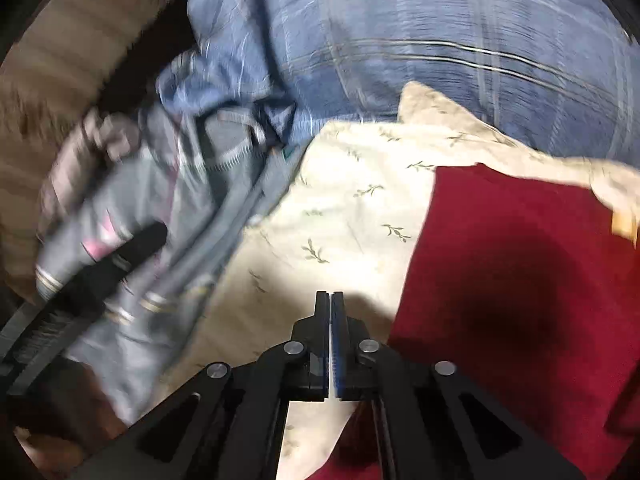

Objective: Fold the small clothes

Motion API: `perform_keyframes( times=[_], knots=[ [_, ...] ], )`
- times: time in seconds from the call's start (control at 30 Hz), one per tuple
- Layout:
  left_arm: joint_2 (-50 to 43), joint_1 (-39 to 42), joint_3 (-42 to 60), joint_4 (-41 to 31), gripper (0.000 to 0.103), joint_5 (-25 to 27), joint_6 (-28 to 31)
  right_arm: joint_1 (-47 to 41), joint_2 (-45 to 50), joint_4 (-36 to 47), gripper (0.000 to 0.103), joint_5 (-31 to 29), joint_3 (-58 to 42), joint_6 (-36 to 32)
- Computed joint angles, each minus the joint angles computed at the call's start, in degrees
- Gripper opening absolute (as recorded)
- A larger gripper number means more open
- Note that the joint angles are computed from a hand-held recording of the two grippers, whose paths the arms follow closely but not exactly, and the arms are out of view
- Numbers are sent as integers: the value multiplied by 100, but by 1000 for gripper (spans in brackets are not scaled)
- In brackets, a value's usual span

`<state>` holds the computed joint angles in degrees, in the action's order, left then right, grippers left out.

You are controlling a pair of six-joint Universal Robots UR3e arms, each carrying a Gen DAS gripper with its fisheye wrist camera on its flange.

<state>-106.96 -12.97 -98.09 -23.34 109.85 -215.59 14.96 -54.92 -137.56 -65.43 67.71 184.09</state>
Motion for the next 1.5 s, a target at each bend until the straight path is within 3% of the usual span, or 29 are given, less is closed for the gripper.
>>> perform_keyframes(
  times=[0.07, 0.1, 0.23, 0.43, 0.57, 0.6, 0.63, 0.67, 0.87, 0.93, 0.97, 1.0, 1.03, 1.17, 1.3, 1.37, 1.4, 1.5],
  knots=[
    [19, -19, -51, 168, 103, -126, 43, -230, -505, -306, 50, -88, 631, 17],
    [7, -50, -52, 247, 103, -148, 75, -412, -883, -528, 57, -255, 1093, -28],
    [-153, -268, 116, 371, 103, -261, 384, -1480, -2131, -1113, 62, -753, 2630, -219],
    [-526, -508, 598, 55, 103, -383, 517, -3144, -2359, -524, 65, -996, 2907, 166],
    [-705, -612, 846, -137, 103, -282, 558, -3726, -1809, -764, 60, -374, 2791, 489],
    [-740, -634, 893, -156, 103, -260, 556, -3681, -1730, -923, 52, -398, 2737, 419],
    [-748, -630, 885, -139, 103, -258, 560, -3616, -1654, -920, 12, -401, 2606, 218],
    [-780, -642, 919, -144, 103, -247, 558, -3498, -1603, -637, 7, -460, 2376, 25],
    [-821, -674, 970, -237, 103, -236, 595, -4190, -3757, -448, 7, 101, 3685, -755],
    [-799, -668, 949, -218, 103, -241, 598, -4275, -4020, -210, 18, -142, 3826, -905],
    [-786, -661, 940, -223, 103, -256, 602, -4004, -3792, -19, 44, -779, 3638, -995],
    [-762, -652, 913, -226, 103, -274, 610, -3769, -3593, 357, 60, -1266, 3360, -991],
    [-734, -645, 876, -223, 103, -279, 619, -3709, -3525, 682, 66, -1386, 3239, -1066],
    [-575, -595, 656, -186, 103, -154, 557, -4070, -4492, 1294, 65, -1, 3675, -1433],
    [-411, -361, 450, -107, 103, -343, 356, -3600, -4607, 2579, 66, 2203, 3701, -2482],
    [-332, -305, 344, -56, 103, -341, 338, -2862, -4056, 2042, 66, 2746, 3988, -2240],
    [-312, -308, 322, -63, 103, -285, 341, -2512, -3786, 1632, 66, 2736, 4107, -1993],
    [-175, -232, 189, -62, 103, -205, 333, -1280, -2517, -238, 66, 1969, 3914, -842]
  ],
)
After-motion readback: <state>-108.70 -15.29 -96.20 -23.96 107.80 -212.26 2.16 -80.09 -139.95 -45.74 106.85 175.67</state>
